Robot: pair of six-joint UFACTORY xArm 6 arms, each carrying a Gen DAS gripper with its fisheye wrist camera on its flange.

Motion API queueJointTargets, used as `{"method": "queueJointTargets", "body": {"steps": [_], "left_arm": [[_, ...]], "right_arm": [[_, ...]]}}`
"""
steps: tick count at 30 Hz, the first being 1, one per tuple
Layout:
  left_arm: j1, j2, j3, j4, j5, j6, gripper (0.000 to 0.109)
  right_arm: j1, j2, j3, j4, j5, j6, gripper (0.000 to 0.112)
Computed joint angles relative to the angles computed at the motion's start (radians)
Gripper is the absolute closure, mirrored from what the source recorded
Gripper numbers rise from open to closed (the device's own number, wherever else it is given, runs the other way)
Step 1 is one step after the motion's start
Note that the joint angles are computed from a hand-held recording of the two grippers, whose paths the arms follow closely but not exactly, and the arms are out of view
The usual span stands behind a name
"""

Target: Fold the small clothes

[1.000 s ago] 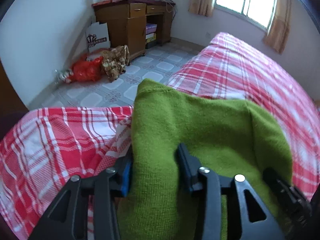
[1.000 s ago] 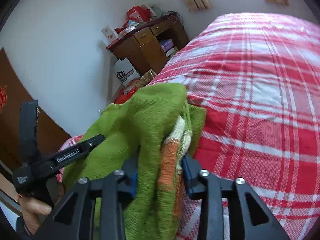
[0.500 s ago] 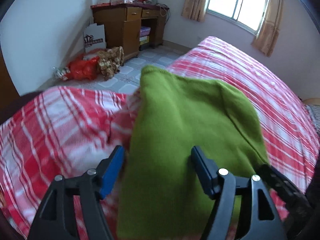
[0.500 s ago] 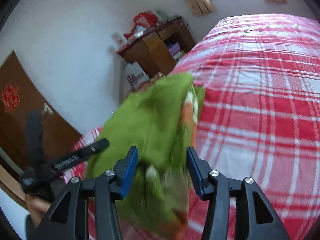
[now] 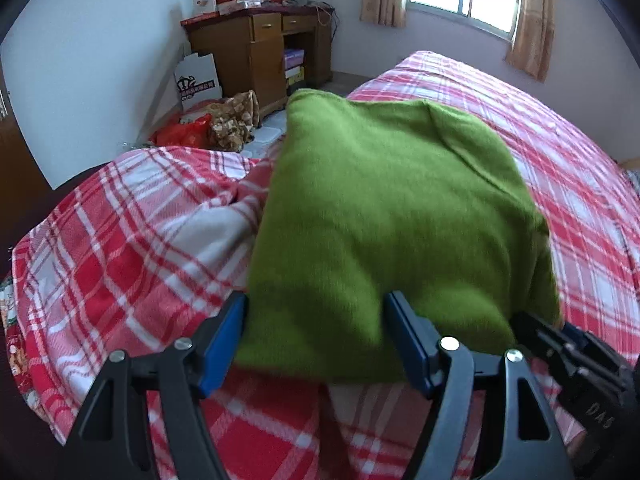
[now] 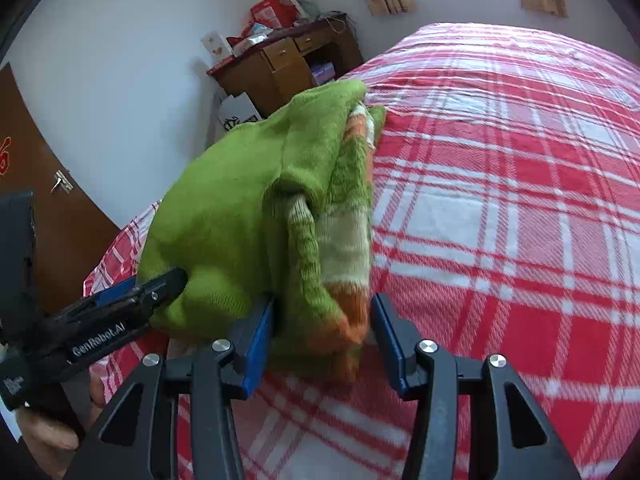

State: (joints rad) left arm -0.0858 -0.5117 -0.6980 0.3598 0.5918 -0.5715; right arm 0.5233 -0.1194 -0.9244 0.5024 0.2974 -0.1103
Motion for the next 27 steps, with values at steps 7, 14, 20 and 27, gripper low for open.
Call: {"method": "queueJointTargets", "body": {"steps": [7,14,20,27], "left_arm": [[-0.08,-0.167,0.096,0.182,0.1,-0.137,0.035],[-0.189,-0.318,0.128,0.344,0.17,-0.274,0.01],[-0.282,-0.396,0.109,0.427,0.255,-0.305,0.006],[-0.41,-0.479,0.084,0.501,0.441,-0.356,0.006]], "right_arm": [[-0.009,-0.166,0.135,-0.363,0.049,0.358,0.062],[-0.007,-0.402,0.265,-0.747,0.045,0.667,0.058],[0.021,-0.556,0.276,-0.932,0.088,0.826,0.043],[0.082,-0.668,0.262,-1.066,0.146,0.964,0.042]]}}
